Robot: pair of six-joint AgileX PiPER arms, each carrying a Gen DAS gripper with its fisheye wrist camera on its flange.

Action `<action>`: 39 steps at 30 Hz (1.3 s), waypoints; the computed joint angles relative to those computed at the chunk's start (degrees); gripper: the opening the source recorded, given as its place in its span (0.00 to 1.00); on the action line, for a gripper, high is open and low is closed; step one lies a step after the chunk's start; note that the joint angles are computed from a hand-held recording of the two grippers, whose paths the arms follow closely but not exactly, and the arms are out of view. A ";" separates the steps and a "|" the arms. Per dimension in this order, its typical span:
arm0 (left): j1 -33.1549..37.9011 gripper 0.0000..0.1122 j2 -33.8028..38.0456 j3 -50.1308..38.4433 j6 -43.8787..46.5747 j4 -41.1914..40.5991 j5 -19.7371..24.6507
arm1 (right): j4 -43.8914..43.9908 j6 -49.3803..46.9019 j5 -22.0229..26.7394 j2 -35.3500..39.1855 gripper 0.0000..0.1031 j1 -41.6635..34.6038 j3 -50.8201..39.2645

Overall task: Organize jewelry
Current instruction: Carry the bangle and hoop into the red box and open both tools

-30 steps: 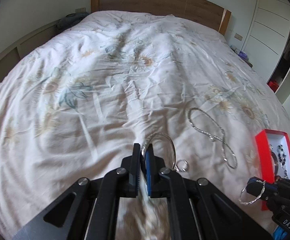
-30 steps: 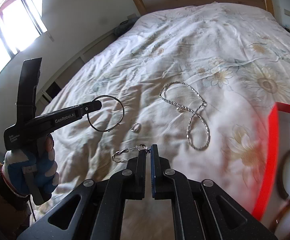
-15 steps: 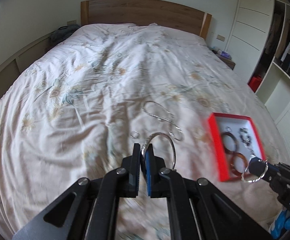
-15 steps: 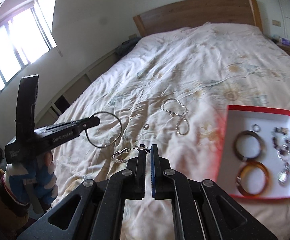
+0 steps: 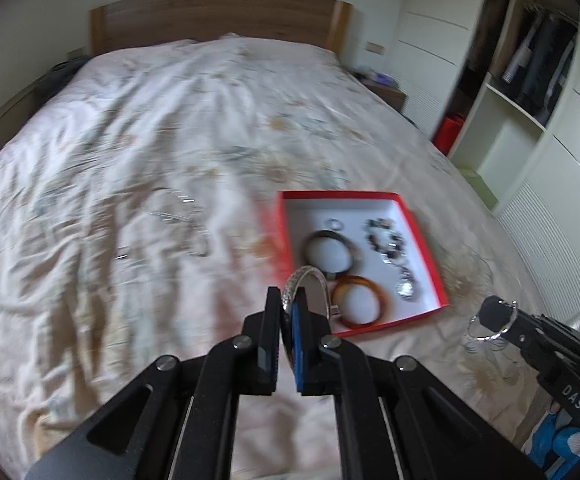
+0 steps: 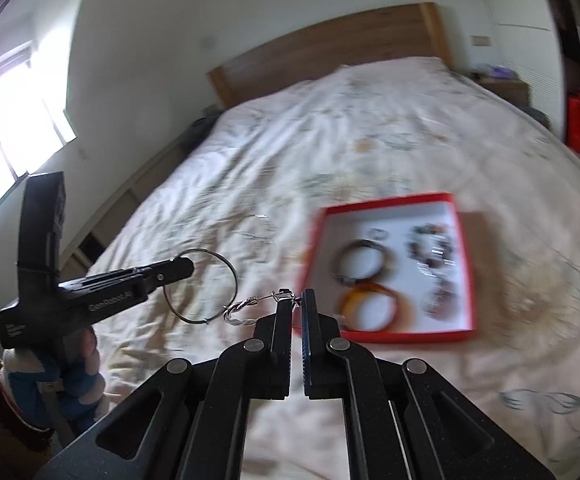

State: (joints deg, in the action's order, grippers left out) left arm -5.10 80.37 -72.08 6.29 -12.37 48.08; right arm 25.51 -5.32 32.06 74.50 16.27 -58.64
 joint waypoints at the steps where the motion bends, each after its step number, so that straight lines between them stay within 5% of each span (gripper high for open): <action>1: -2.62 0.04 1.95 -1.34 -1.85 1.18 -0.54 | 0.87 -1.51 0.43 0.10 0.04 -1.68 0.22; 9: -9.63 0.04 17.65 -14.16 -6.08 3.76 -0.61 | 5.87 -12.15 1.79 11.36 0.04 -10.41 -5.37; 20: -10.24 0.04 39.55 -35.56 -4.91 3.02 2.08 | 0.44 -9.66 2.53 29.93 0.04 -9.85 -18.75; 39: -6.99 0.04 50.69 -46.10 -6.03 0.52 4.98 | -11.66 1.47 6.56 41.20 0.05 -7.96 -31.41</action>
